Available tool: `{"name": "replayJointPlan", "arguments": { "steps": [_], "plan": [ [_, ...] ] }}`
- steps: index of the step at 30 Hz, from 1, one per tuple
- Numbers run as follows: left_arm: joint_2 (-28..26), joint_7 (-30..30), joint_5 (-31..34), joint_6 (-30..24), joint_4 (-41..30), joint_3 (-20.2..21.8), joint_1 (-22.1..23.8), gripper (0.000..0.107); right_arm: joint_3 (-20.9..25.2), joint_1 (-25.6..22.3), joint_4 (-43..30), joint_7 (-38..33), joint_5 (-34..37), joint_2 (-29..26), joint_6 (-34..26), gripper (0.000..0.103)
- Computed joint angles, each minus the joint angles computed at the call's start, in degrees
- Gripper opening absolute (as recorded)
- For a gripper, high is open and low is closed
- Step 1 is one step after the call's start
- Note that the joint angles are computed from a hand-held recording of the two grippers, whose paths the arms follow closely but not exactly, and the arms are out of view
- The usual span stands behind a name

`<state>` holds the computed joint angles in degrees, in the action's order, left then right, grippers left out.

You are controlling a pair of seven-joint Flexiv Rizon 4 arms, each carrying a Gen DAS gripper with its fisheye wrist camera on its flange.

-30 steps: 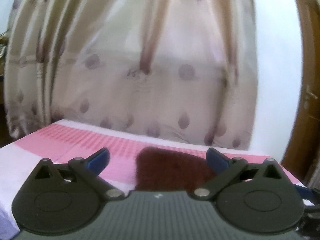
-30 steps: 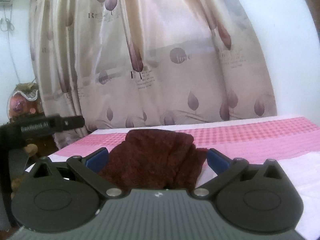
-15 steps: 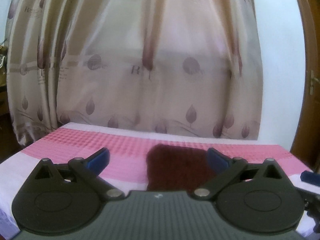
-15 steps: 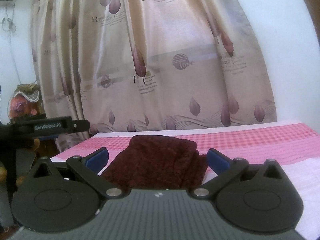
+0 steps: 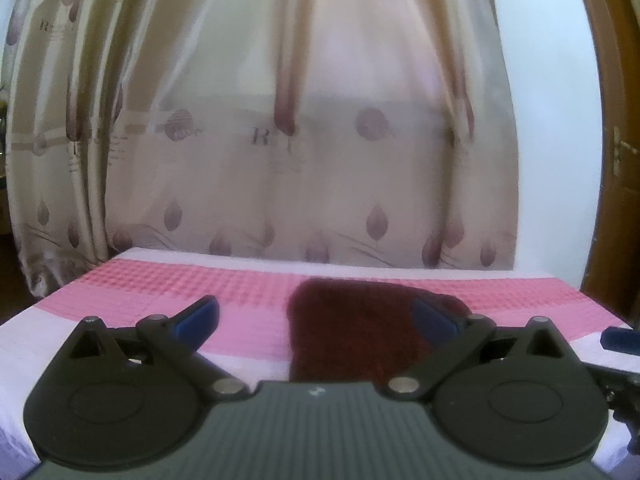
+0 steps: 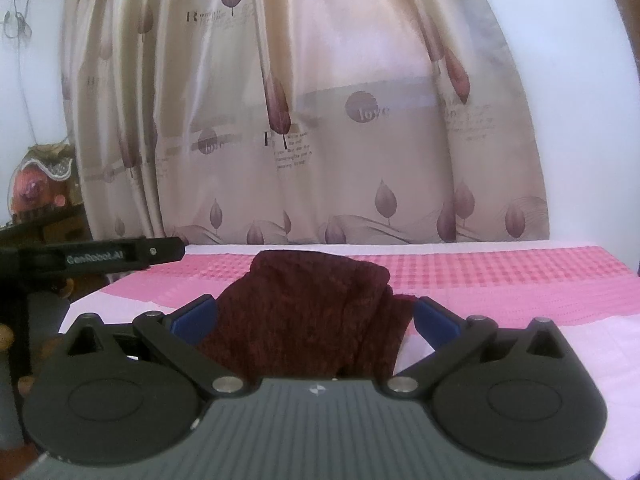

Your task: Fold small clothes

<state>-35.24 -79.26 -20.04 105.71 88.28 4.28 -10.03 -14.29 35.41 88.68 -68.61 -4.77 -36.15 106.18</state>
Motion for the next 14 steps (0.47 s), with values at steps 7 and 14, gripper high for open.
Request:
{"name": "replayJointPlan", "arguments": {
  "steps": [7, 14],
  "plan": [
    [-0.2, -0.8, -0.3, -1.6, -0.2, 1.2, -1.0, 0.103, -0.9, 0.7, 0.2, 0.2, 0.1, 0.1, -0.6, 0.103],
    [0.4, -1.0, 1.2, -3.9, 0.0, -0.5, 0.4, 0.103, -8.4, 6.1, 0.8, 2.1, 1.3, -0.5, -2.5, 0.103]
  ]
}}
